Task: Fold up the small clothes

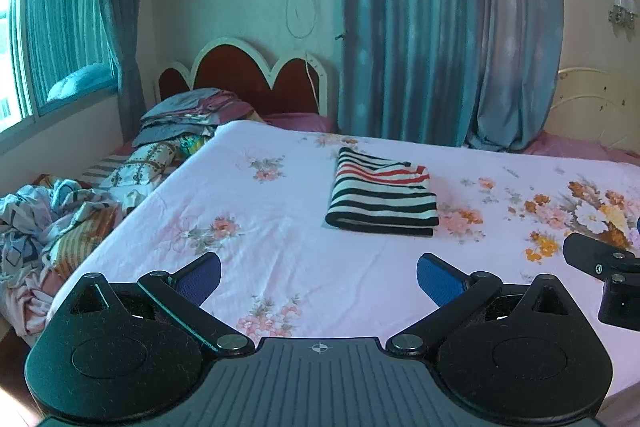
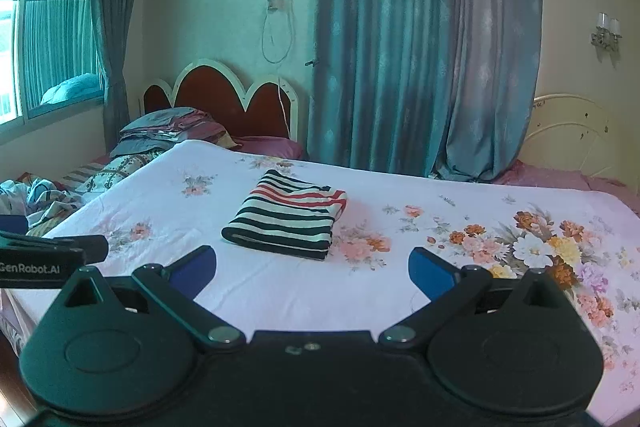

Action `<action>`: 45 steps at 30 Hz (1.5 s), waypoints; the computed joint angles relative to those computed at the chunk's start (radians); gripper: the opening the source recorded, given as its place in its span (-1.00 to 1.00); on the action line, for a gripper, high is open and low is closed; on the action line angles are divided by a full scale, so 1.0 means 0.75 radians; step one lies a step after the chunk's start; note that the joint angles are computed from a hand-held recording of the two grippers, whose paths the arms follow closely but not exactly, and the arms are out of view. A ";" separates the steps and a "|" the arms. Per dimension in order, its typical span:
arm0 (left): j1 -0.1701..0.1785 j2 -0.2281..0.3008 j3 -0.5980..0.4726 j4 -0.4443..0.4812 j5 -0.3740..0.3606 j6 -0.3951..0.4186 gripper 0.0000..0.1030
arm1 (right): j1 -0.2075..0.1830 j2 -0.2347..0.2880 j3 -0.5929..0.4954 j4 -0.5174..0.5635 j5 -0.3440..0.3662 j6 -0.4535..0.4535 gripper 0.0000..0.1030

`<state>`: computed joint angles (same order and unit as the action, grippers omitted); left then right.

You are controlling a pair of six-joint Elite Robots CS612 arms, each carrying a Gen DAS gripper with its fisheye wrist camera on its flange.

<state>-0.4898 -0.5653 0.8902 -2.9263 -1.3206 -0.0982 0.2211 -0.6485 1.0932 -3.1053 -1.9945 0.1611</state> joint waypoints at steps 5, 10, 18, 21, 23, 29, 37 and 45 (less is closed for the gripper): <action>-0.003 -0.003 0.001 0.008 0.006 -0.003 0.99 | 0.004 -0.004 0.012 -0.021 -0.007 -0.008 0.99; -0.006 0.000 -0.005 0.009 0.017 -0.004 0.99 | 0.003 -0.004 0.016 -0.028 -0.006 -0.009 0.99; -0.010 0.015 -0.035 0.024 0.026 0.002 0.99 | 0.002 -0.006 0.019 -0.029 -0.008 -0.009 0.99; -0.010 0.020 -0.045 0.034 0.023 0.004 0.99 | 0.001 -0.008 0.022 -0.022 -0.002 -0.003 0.99; -0.012 0.021 -0.048 0.037 0.025 0.008 0.99 | 0.001 -0.007 0.022 -0.022 -0.002 -0.003 0.99; -0.010 0.027 -0.059 0.044 0.016 0.012 0.99 | 0.000 -0.005 0.018 -0.017 -0.003 0.006 0.99; -0.009 0.033 -0.069 0.050 0.014 0.016 0.99 | -0.003 0.007 -0.004 0.006 0.001 0.014 0.99; -0.004 0.043 -0.086 0.064 0.002 0.018 0.99 | -0.002 0.020 -0.028 0.028 -0.001 0.021 0.99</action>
<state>-0.4926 -0.5328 0.8257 -2.8780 -1.3190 -0.0848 0.2198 -0.6337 1.0724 -3.0843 -1.9954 0.1769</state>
